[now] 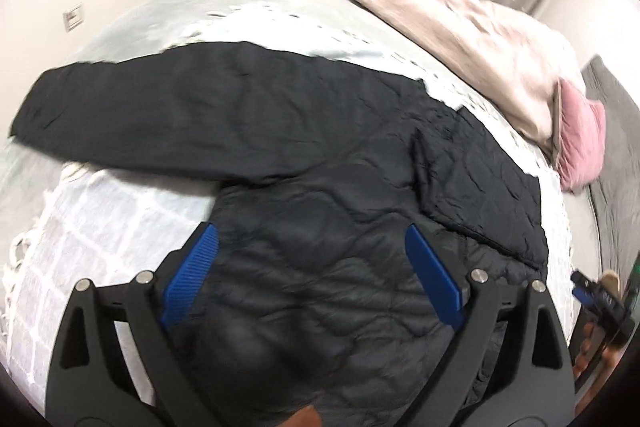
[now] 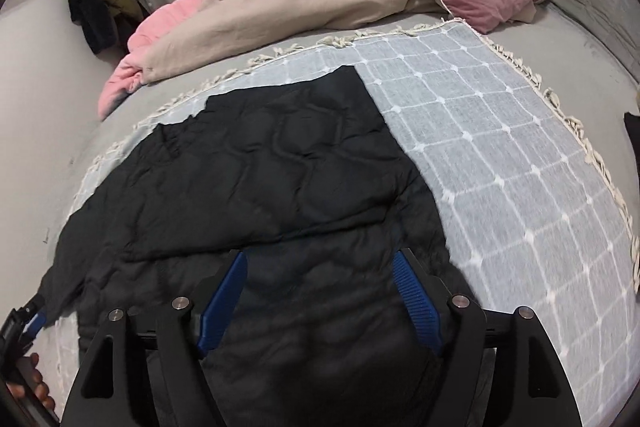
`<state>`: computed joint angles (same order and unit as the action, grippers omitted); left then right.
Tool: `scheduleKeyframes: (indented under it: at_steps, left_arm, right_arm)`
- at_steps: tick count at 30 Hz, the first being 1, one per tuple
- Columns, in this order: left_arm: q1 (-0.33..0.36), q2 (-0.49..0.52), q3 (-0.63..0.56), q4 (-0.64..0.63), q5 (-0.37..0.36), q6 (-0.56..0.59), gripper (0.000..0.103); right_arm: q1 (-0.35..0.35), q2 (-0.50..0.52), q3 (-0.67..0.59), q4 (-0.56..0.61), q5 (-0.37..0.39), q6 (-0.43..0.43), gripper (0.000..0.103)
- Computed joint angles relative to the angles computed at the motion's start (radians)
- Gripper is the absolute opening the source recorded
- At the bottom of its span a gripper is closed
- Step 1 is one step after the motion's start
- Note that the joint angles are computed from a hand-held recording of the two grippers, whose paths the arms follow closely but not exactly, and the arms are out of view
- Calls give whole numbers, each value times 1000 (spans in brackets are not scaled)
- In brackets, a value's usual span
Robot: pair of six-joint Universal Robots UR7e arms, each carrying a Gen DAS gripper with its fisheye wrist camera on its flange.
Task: Fold large clothes
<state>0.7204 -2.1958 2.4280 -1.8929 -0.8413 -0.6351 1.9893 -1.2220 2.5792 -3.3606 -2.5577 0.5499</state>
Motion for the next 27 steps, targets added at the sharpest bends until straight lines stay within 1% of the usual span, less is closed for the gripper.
scheduleKeyframes:
  at_steps: [2,4,5,6,7,9,10,11,13,16,17,21,22,24,27]
  left_arm:
    - [34,-41,4,-11,24,7,95]
    - [92,-82,31,-108,27,68,95]
    - [144,-79,34,-156,21,105,95]
    - [183,-60,27,-191,13,137,95]
    - [238,-40,20,-253,4,193,95]
    - [322,-20,22,-385,-13,274,95]
    - [374,-8,23,-467,-37,314,95]
    - [409,4,18,-508,-54,331,95]
    - [487,37,1,-587,-97,357,95]
    - [581,110,-30,-695,-153,391,95]
    - [606,138,-43,-720,-162,409,95]
    - [687,247,-79,-860,-147,481,95]
    - [719,279,-94,-895,-161,492,95]
    - [795,342,-131,-968,-222,504,95]
    - [858,393,-157,-1064,-295,534,94]
  right_arm:
    - [20,13,10,-14,9,23,77]
    - [25,21,19,-31,20,28,77]
    - [26,23,28,-45,32,29,77]
    - [18,20,38,-59,56,28,77]
    - [8,15,43,-63,70,27,77]
    - [1,13,50,-86,65,33,77]
    - [-1,16,54,-102,57,35,77]
    - [-7,17,57,-113,52,36,77]
    - [-16,16,61,-108,49,48,77]
    - [-30,21,62,-110,61,47,77]
    - [-34,23,60,-110,64,40,77]
    - [-49,29,63,-127,83,24,77]
    - [-52,30,65,-134,88,19,77]
    - [-62,37,67,-157,98,10,77]
    - [-79,54,69,-181,108,-2,77]
